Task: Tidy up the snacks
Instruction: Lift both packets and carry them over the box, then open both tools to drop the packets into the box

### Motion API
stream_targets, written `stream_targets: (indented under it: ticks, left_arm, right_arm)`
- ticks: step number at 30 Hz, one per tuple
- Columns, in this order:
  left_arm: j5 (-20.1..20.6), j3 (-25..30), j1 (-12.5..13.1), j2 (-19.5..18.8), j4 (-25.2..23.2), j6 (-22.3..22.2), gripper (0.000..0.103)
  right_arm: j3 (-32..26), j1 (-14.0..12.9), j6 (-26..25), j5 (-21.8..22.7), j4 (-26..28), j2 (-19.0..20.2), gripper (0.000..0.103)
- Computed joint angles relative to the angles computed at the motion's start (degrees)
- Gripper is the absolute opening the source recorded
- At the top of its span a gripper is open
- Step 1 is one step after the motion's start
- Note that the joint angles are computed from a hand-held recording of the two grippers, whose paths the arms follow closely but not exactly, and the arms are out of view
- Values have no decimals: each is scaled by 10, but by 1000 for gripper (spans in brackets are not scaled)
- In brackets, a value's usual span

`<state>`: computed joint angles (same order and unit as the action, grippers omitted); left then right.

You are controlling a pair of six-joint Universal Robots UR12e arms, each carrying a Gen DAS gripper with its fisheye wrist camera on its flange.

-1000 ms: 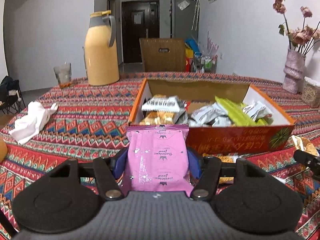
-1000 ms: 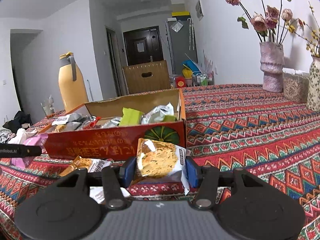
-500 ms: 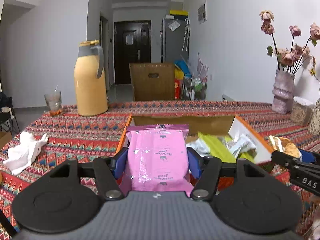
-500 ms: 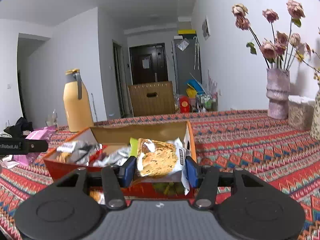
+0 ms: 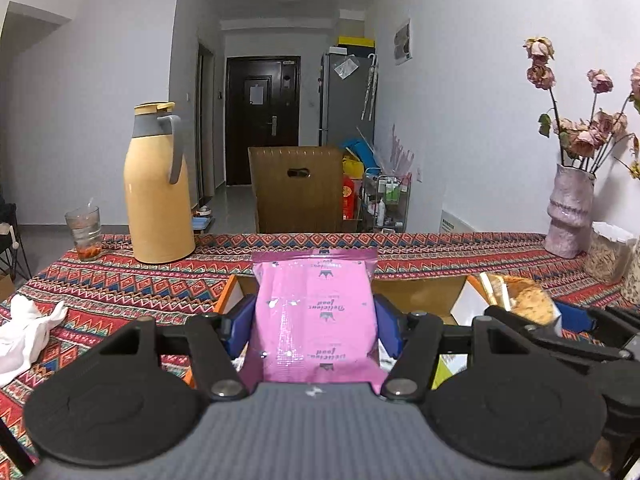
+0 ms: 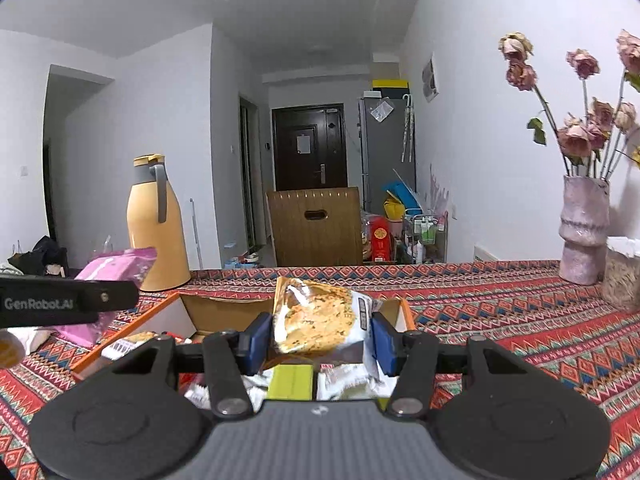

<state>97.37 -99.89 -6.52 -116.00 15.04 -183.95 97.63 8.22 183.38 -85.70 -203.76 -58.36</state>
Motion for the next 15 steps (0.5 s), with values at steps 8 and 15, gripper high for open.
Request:
stream_targets:
  ticks: [8, 15]
  left_arm:
    - [10, 32, 2, -33, -10, -17, 63]
    - [6, 37, 9, -41, -18, -28, 63]
  right_arm:
    - [-44, 5, 3, -11, 30, 35, 52]
    - [-50, 7, -3, -17, 52, 41, 52]
